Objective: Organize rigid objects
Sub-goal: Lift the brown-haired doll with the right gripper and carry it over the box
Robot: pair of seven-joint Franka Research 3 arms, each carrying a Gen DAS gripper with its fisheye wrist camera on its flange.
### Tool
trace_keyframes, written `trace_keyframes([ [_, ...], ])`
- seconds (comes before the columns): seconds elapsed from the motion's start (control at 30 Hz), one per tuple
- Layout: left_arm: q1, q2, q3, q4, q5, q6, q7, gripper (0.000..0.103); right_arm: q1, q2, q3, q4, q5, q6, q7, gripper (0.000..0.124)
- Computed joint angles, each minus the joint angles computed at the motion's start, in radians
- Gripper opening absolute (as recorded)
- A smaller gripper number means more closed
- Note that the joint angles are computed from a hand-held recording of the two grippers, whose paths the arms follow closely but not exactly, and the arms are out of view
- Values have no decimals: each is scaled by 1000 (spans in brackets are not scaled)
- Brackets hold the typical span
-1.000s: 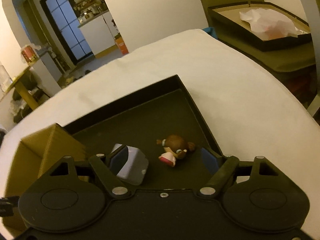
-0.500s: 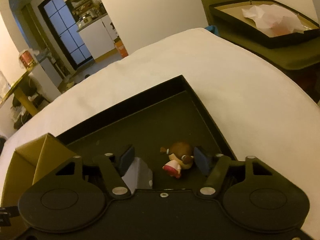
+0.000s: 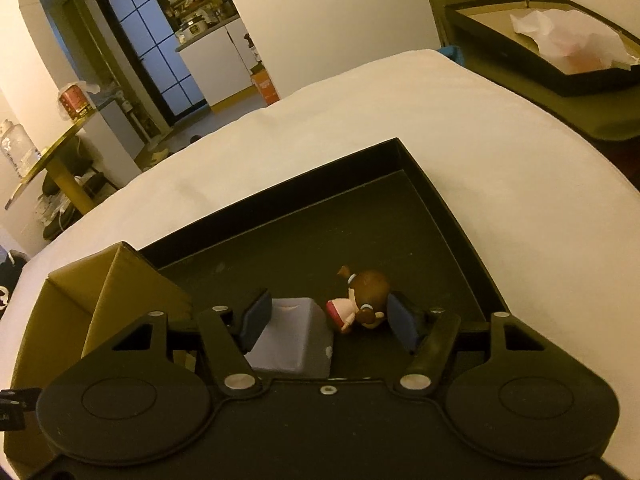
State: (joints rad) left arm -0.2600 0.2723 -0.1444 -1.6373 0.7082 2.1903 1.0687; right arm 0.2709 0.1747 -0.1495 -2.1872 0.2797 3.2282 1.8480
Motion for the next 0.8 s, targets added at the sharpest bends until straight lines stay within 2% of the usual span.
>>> trace_keyframes([
  [0.03,0,-1,1,-1,2,3,-1,76,50,2,-56,0,-15,2,30,64],
  [0.07,0,-2,1,-2,4,6,-3,76,67,4,-77,-1,-14,8,44,64],
  [0.17,1,2,2,2,4,7,-5,76,39,14,-53,7,21,18,66,64],
  [0.2,2,3,2,4,2,6,-3,76,51,23,-67,15,27,14,71,64],
  [0.3,1,6,3,6,4,2,1,76,215,53,-252,33,-53,-31,176,60],
  [0.37,0,9,3,9,3,-2,4,76,228,59,-271,48,-63,-80,186,52],
  [0.47,-1,11,3,14,0,-6,2,76,288,63,-343,46,-174,-92,243,44],
  [0.5,-1,12,3,17,-3,-7,3,76,268,59,-323,44,-182,-90,239,37],
  [0.63,-2,6,2,13,-8,2,-5,76,278,44,-345,33,-262,-102,298,36],
  [0.73,2,1,0,5,-21,5,-12,76,206,14,-271,13,-260,-90,292,36],
  [0.8,6,-6,-1,-4,-32,12,-16,76,230,-4,-303,-3,-324,-82,340,36],
])
